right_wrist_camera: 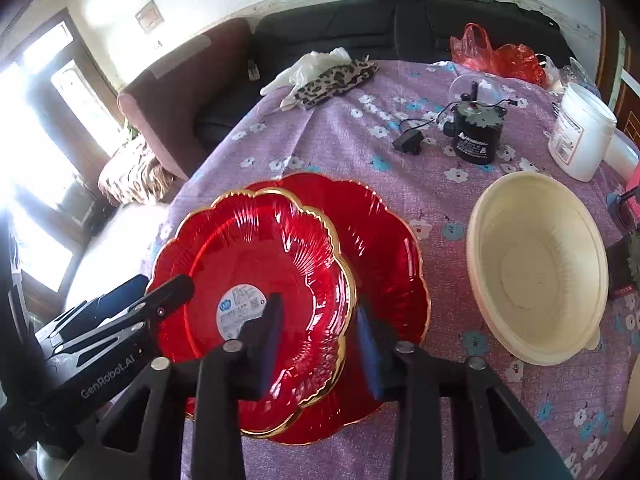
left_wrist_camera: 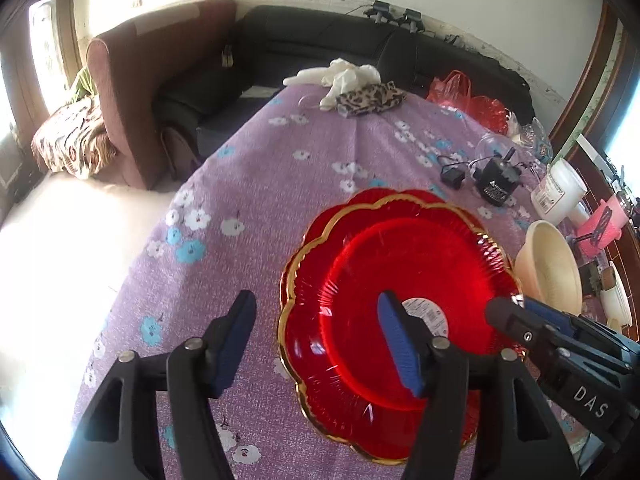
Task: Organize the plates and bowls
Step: 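Open the left gripper while the right gripper holds the stacked red plates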
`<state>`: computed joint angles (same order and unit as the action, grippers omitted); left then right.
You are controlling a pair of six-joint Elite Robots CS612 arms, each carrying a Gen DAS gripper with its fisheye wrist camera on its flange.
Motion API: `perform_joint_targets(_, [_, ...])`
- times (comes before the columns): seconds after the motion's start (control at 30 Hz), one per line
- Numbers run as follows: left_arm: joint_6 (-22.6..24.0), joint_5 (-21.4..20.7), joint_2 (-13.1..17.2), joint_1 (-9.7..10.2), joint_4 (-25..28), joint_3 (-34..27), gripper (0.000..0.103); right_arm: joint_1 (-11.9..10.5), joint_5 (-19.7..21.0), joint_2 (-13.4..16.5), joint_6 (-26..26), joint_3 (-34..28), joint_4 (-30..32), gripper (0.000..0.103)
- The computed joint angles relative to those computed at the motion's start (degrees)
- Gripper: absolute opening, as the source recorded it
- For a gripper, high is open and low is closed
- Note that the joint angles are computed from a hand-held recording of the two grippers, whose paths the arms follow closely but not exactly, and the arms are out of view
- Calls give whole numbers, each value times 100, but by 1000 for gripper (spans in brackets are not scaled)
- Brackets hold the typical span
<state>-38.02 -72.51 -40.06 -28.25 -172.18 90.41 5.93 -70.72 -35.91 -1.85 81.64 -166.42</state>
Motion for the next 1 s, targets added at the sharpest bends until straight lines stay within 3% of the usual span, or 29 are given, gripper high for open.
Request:
perform_joint_targets(0.23, [-81,72,-114,-9,-201,147,65,-220,196,-170,471,377,-428,39])
perform_joint_targets(0.37, [-235,-23,-250,14,-636,443,66,-344,196,-247,711,676,-536,39])
perform_joint_targets(0.5, [-382,-48,-350,21,-933,696,67,-407,374,-115,980,599,-197,39])
perform_joint_targets(0.7, [-364,-73,-391,-9,-1009,830,68,-467,1098,176,1638,279,56,39])
perform_joint_targets(0.77, [-369,-64,-383,-21,-1012,843,68,-429,1074,211,1705,223,59,34])
perform_joint_targets(0.8, [-380,-97,-378,-18,-1015,842,68,-412,1100,224,1707,202,68,14])
perform_joint_targets(1.0, [-407,-214,-379,-37,-1031,884,68,-363,845,108,1718,294,272,10])
